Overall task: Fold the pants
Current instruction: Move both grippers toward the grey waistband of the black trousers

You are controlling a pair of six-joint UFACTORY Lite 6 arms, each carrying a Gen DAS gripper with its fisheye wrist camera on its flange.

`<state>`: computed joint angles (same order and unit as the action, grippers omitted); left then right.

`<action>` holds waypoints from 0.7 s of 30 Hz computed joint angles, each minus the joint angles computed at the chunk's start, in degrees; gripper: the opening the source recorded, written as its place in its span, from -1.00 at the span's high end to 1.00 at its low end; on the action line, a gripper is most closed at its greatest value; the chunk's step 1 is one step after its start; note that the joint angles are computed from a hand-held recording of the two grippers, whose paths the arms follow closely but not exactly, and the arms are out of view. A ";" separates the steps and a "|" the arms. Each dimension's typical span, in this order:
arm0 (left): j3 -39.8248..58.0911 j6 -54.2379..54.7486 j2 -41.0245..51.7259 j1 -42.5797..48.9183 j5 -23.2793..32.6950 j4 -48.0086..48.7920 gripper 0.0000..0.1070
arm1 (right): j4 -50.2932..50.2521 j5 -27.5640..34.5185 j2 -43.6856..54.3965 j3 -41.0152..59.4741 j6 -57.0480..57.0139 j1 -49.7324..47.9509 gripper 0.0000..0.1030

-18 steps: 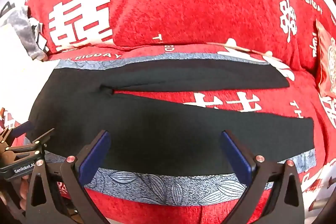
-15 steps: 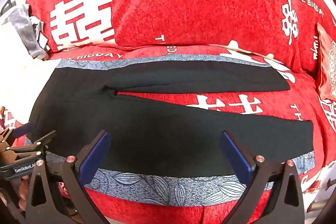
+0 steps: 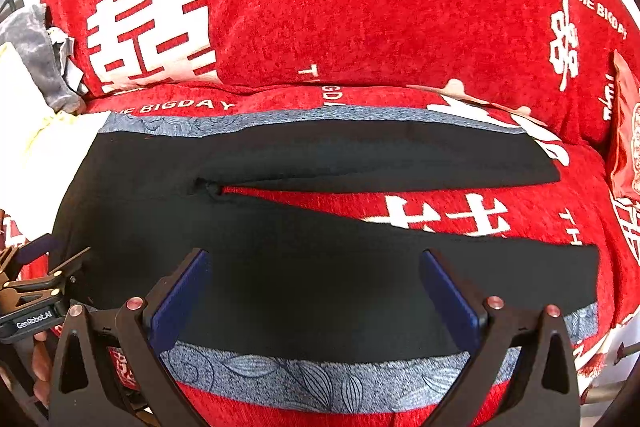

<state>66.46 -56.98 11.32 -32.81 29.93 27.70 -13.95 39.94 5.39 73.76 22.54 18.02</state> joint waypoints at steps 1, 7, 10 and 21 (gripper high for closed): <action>1.19 0.68 1.01 0.50 0.37 -0.28 -0.93 | 0.41 -0.06 1.15 1.06 -0.58 -0.13 -1.00; 12.15 7.46 9.78 4.42 3.25 -5.31 -0.93 | 3.42 0.58 11.45 11.73 -4.24 -1.28 -1.00; 19.52 12.02 15.07 6.30 5.60 -9.43 -0.93 | 5.42 1.62 16.79 17.87 -6.51 -1.41 -1.00; 43.22 23.03 33.64 10.40 14.30 -17.26 -0.93 | 8.92 1.49 31.50 35.08 -12.84 -3.91 -1.00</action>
